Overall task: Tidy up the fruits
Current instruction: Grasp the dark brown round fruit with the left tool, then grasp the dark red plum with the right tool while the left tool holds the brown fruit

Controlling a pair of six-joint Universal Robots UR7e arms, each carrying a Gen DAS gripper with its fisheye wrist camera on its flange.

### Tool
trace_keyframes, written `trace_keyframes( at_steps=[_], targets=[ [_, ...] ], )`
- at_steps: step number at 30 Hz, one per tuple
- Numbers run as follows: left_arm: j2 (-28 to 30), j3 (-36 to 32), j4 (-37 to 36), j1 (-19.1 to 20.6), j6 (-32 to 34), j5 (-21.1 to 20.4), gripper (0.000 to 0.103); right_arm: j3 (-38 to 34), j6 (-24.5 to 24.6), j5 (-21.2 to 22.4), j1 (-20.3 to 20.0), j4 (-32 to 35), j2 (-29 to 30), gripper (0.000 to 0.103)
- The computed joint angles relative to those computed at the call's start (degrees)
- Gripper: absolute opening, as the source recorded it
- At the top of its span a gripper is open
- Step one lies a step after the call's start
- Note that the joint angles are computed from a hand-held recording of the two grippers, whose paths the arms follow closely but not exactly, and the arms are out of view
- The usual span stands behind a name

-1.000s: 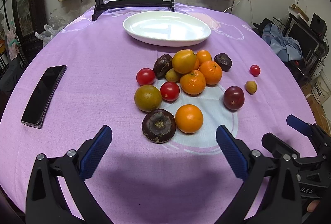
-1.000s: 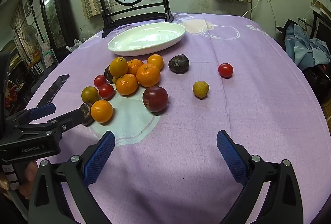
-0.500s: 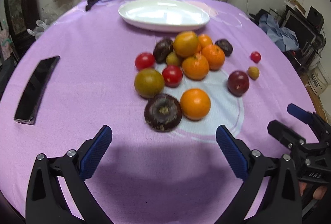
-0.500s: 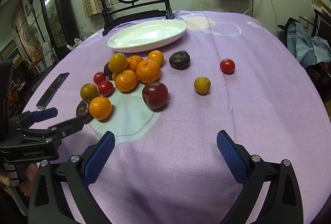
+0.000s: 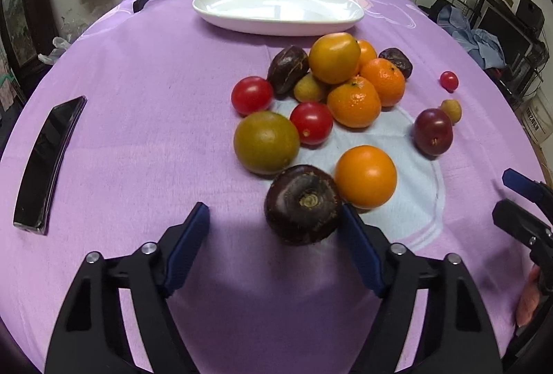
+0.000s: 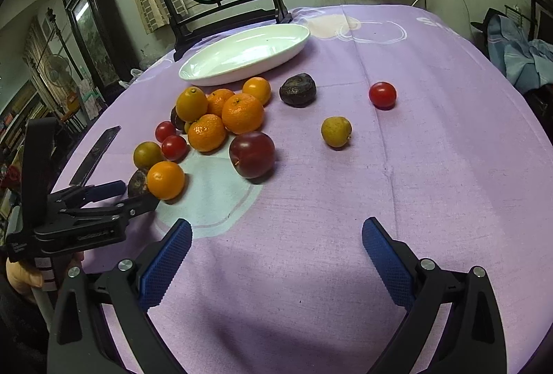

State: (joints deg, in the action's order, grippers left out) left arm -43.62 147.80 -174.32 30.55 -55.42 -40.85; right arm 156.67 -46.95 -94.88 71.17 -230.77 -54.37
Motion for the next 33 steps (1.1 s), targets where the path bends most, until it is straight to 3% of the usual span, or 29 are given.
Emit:
trace_keyframes(
  at_steps=[1,2,5,8,13,14,19,21,24,28,33],
  targets=[
    [0.5,-0.4,-0.3,-0.1,0.7,0.3,0.06,-0.1,0.0,-0.3,0.1,0.0,0.2,0.1],
    [1.1,-0.5,-1.7,-0.4,2.6,0.3,0.041,-0.2,0.1,-0.7,0.3,0.0,0.3,0.1],
    [1.4,-1.2,0.1,-1.8,1.9,1.0,0.041,-0.3,0.3,-2.2,1.1,-1.1,1.0,0.1],
    [1.1,0.3,-4.0,-2.9,3.2,-0.1,0.041,-0.7,-0.2,-4.4,2.6,-2.5,2.0,0.1],
    [-1.4,3.3,-1.6,-6.0,-1.8,1.9,0.041,-5.7,-6.4,-16.6,9.5,-5.3,8.8,0.1],
    [-1.9,4.0,-1.3,-6.7,-2.7,2.4,0.041,-6.4,-7.3,-17.1,10.1,-4.3,9.2,0.099],
    [-4.2,7.1,-2.5,-8.5,-4.9,1.8,0.041,-10.5,-7.8,-18.5,12.9,3.9,9.6,0.08],
    [-4.5,7.8,-3.5,-8.2,-5.1,1.2,0.041,-12.5,-4.9,-17.6,13.3,9.9,7.9,0.051],
    [-4.7,8.1,-4.0,-8.0,-5.1,0.9,0.041,-15.2,-2.0,-19.0,14.3,13.0,7.7,0.042],
    [-4.9,8.7,-4.3,-8.4,-5.5,1.3,0.041,-16.4,0.1,-17.6,14.2,17.1,6.3,0.037],
    [-5.7,7.5,-6.0,-5.2,-1.0,0.4,0.041,-16.1,-0.8,-15.1,13.0,19.3,4.8,0.037]
  ],
)
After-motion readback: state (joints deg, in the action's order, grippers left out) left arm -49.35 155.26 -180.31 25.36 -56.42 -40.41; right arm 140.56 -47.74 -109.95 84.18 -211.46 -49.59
